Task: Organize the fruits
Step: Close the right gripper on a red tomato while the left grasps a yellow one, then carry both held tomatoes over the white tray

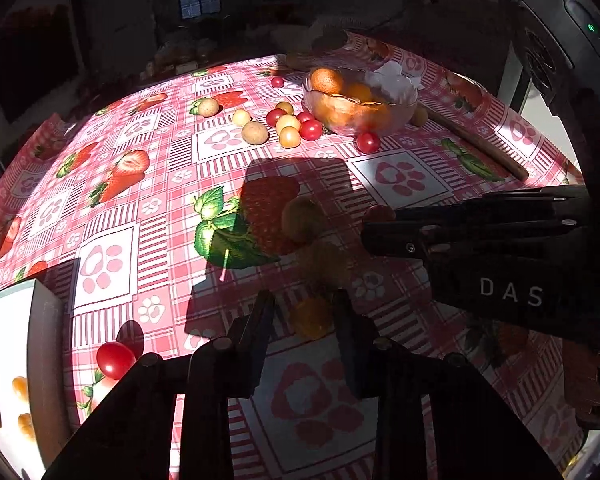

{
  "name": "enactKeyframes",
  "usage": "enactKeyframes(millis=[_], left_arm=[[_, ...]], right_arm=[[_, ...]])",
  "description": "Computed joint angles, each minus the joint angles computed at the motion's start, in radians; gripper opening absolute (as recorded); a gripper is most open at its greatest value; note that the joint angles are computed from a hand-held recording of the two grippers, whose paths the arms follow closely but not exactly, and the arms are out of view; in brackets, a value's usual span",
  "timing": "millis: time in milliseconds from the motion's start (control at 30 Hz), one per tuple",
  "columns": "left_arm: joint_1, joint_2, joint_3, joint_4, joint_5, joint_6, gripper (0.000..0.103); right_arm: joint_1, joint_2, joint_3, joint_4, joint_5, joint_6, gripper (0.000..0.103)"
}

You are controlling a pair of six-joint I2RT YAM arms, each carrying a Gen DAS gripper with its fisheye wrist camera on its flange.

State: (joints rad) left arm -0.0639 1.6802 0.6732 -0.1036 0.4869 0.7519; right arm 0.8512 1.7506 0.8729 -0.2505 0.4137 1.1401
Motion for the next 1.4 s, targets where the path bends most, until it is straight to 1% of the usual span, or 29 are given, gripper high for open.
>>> enactKeyframes(millis=[100, 133, 167, 333, 500, 667, 867, 1033, 1233, 1400], left_arm=[[0.003, -0.003, -0.003, 0.002, 0.003, -0.002, 0.033], [0.005, -0.003, -0.003, -0.002, 0.008, 0.0, 0.028], [0.012, -0.003, 0.002, -0.019, 0.019, 0.01, 0.021], [0.038, -0.022, -0.005, -0.066, 0.043, 0.045, 0.021], [0.087, -0.057, -0.008, -0.137, 0.07, 0.08, 0.021], [0.174, -0.093, 0.005, -0.235, 0.11, 0.158, 0.021], [0.307, -0.097, 0.06, -0.36, 0.161, 0.265, 0.021], [0.403, -0.068, 0.134, -0.444, 0.191, 0.321, 0.021], [0.509, -0.021, 0.217, -0.505, 0.215, 0.383, 0.021], [0.571, 0.014, 0.264, -0.508, 0.219, 0.393, 0.021]], right_arm=[[0.038, -0.044, -0.047, -0.011, 0.015, 0.08, 0.023], [0.051, -0.057, -0.061, -0.014, 0.02, 0.106, 0.023], [0.066, -0.071, -0.076, -0.019, 0.025, 0.135, 0.023], [0.135, -0.117, -0.103, -0.059, 0.058, 0.24, 0.023], [0.184, -0.127, -0.075, -0.116, 0.084, 0.292, 0.023], [0.225, -0.125, -0.037, -0.162, 0.096, 0.33, 0.023], [0.254, -0.092, 0.046, -0.214, 0.103, 0.341, 0.023], [0.264, -0.03, 0.147, -0.248, 0.096, 0.319, 0.023], [0.268, 0.065, 0.294, -0.3, 0.086, 0.273, 0.023], [0.27, 0.143, 0.42, -0.347, 0.075, 0.233, 0.023]])
